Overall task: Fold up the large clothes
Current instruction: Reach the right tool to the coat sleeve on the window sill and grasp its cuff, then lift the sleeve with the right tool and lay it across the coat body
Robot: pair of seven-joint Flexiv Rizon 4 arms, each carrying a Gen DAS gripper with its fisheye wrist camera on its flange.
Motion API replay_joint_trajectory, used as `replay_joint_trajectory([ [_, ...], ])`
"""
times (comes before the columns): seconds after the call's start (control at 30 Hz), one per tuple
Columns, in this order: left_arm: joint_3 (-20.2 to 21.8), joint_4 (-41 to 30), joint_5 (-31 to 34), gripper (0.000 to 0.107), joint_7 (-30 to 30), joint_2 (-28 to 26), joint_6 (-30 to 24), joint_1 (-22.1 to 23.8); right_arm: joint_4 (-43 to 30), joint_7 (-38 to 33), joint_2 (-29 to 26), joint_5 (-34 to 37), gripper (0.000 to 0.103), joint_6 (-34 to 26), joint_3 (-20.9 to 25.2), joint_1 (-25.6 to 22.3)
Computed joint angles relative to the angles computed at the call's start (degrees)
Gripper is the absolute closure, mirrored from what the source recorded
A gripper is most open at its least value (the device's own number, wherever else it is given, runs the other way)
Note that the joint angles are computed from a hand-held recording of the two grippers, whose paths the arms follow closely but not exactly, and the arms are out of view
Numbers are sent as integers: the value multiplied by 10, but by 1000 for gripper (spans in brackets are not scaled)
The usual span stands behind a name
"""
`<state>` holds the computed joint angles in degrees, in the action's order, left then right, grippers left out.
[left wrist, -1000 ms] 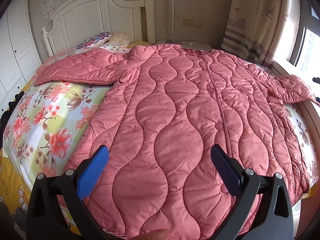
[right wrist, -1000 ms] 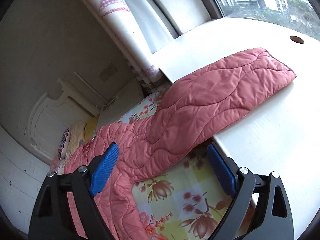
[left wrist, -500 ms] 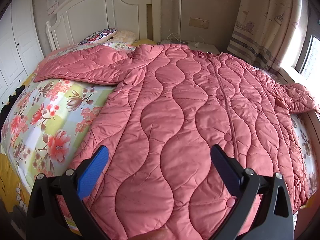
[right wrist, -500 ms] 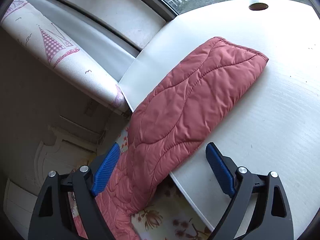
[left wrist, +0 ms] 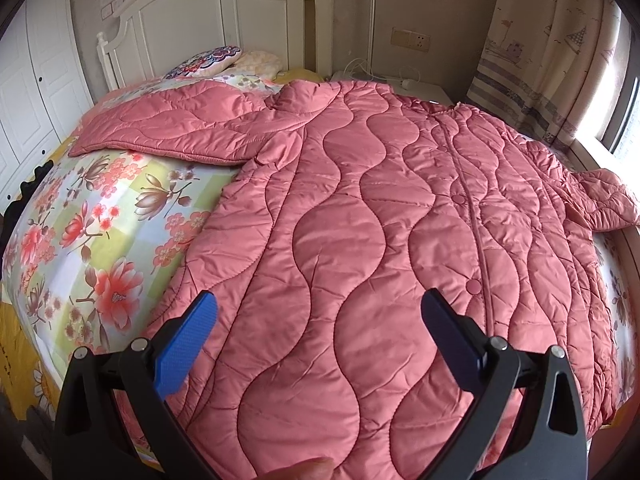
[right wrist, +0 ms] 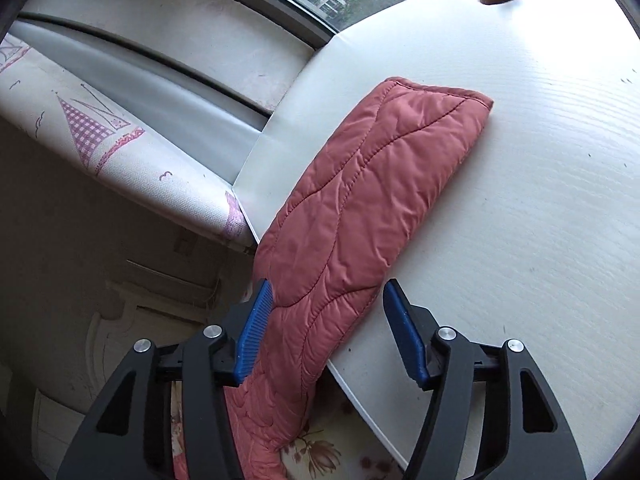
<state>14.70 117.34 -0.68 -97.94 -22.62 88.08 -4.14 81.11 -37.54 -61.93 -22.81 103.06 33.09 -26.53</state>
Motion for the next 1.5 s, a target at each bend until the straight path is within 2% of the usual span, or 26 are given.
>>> replay_joint_trajectory([
  [0.07, -4, -2, -4, 6, 1, -2, -2, 5, 2, 25, -1, 23, 39, 22, 1, 2],
  [0.1, -6, -3, -5, 6, 1, -3, -3, 7, 5, 51, 8, 46, 39, 27, -17, 13],
  [0.17, -8, -9, -7, 6, 4, -5, -11, 9, 3, 84, 26, 61, 36, -4, -49, 24],
  [0.27, -14, -9, -8, 6, 9, -5, -10, 16, -14, 112, 29, 66, 35, -13, -87, 36],
  [0.3, -13, -9, -8, 6, 8, -6, -9, 15, -24, 88, 35, 106, 33, -31, -100, 47],
  [0.33, -8, -11, -7, 6, 5, -7, -9, 12, -33, 75, 31, 110, 32, -38, -93, 42],
  [0.4, -7, -12, -7, 6, 4, -8, -10, 12, -61, 59, -3, 52, 32, -58, -26, 0],
  [0.43, -9, -13, -8, 6, 5, -8, -11, 15, -76, 35, -13, 51, 32, -76, -2, -10],
  [0.53, -18, -16, -13, 6, 11, -12, -15, 22, -104, 10, -20, 60, 34, -93, -12, 4],
  [0.57, -22, -17, -15, 6, 14, -13, -17, 24, -115, 8, -28, 49, 39, -99, -8, 4],
  [0.6, -26, -18, -18, 6, 16, -13, -21, 27, -129, -6, -43, 39, 51, -105, 14, -3],
  [0.63, -28, -19, -20, 6, 19, -14, -24, 29, -153, -57, -65, 61, 59, -117, 55, -11],
  [0.67, -32, -18, -22, 6, 21, -13, -25, 31, -166, -77, -87, 47, 73, -122, 94, -23],
  [0.7, -34, -17, -23, 6, 23, -13, -24, 33, -180, -112, -100, 61, 83, -127, 115, -23],
  [0.73, -34, -17, -24, 6, 23, -13, -23, 33, -183, -109, -107, 46, 85, -123, 117, -22],
  [0.9, -15, -21, -16, 6, 9, -13, -20, 20, -168, -136, -80, 81, 86, -92, 64, 5],
  [1.03, -11, -24, -12, 6, 6, -13, -21, 18, -121, -158, -19, 103, 86, -55, -7, 39],
  [1.23, -35, -14, -23, 6, 21, -8, -9, 39, -60, -187, 75, 59, 86, -8, -66, 106],
  [1.37, -56, 4, -43, 6, 38, -2, 5, 58, -66, -210, 93, 2, 86, -19, -48, 145],
  [1.5, -75, 21, -66, 6, 57, 3, 19, 78, -108, -254, 76, -28, 86, -59, -9, 189],
])
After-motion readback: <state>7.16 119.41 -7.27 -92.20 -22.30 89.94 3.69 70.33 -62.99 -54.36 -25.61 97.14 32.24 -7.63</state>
